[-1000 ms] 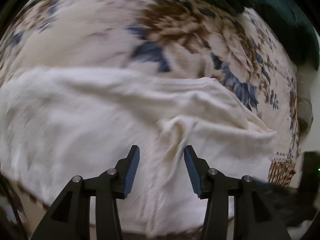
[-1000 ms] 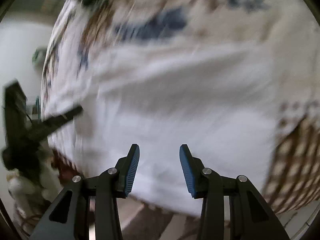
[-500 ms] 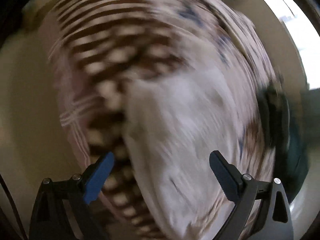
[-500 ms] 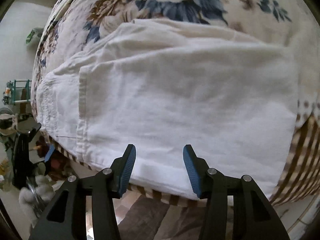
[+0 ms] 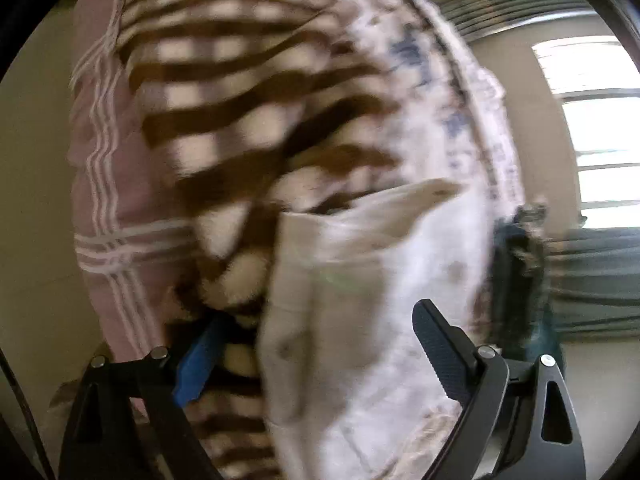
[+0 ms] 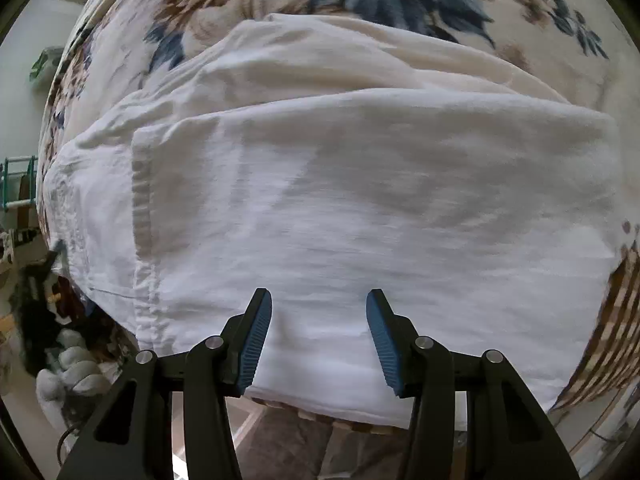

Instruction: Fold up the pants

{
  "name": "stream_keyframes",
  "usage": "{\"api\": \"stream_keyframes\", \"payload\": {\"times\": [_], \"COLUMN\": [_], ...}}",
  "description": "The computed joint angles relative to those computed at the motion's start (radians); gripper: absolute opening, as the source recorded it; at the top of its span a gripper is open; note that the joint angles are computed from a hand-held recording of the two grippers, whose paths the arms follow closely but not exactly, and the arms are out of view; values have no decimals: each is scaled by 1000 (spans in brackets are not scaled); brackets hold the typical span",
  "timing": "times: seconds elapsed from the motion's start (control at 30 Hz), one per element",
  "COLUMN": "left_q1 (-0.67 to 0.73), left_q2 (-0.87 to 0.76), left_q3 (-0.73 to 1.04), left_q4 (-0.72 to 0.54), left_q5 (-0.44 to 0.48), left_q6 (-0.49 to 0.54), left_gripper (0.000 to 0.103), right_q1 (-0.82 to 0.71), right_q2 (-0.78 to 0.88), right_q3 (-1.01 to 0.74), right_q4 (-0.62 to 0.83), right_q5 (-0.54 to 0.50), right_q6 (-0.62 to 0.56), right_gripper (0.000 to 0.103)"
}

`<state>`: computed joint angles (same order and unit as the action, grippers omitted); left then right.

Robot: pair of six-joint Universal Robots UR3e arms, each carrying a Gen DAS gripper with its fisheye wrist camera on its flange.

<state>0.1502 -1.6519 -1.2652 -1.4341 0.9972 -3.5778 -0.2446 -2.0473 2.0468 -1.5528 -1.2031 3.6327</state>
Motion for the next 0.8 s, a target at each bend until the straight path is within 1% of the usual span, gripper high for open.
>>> {"api": "stream_keyframes", "payload": {"times": [0.03, 0.1, 0.2, 0.33, 0.37, 0.4, 0.43, 0.47, 0.5, 0.53, 0.63, 0.67, 0.73, 0.77, 0.8], "left_q1": [-6, -28, -49, -91, -103, -115, -125, -131, -138, -150, -213, -236, -280, -296, -305], "left_q2": [10, 2, -35, -98, -100, -109, -102, -90, -75, -67, -106, -119, -150, -164, -171], "left_q3": [-4, -6, -43, 3, 7, 17, 20, 19, 23, 44, 220, 277, 392, 441, 471], "left_q4": [13, 19, 79, 122, 133, 142, 144, 138, 125, 99, -24, -52, -100, -123, -136], "left_q5": [-9, 15, 53, 101, 116, 129, 142, 156, 175, 200, 305, 331, 374, 391, 398], "left_q6": [2, 8, -2, -28, -38, -49, -54, -46, -35, -18, 47, 64, 87, 85, 80], "left_gripper": [91, 91, 91, 91, 89, 78, 64, 57, 44, 33, 24, 23, 23, 23, 22], "right_q1": [7, 12, -4, -24, -38, -45, -46, -41, -78, -84, -107, -105, -131, -117, -144], "right_q2": [12, 22, 11, -16, -32, -39, -40, -40, -83, -90, -122, -122, -147, -157, -191], "right_q3": [-7, -11, -3, 14, 22, 27, 30, 31, 45, 50, 50, 58, 64, 95, 90], "right_q4": [-5, -9, -1, 8, 19, 22, 20, 14, 57, 60, 94, 84, 110, 82, 132], "right_q5": [-3, -7, 2, 14, 16, 18, 19, 19, 18, 18, 25, 28, 35, 47, 40], "right_q6": [3, 2, 0, -14, -30, -38, -39, -35, -78, -88, -122, -121, -153, -139, -167], "right_gripper": [52, 52, 52, 52, 52, 52, 52, 52, 52, 52, 52, 52, 52, 52, 52]}}
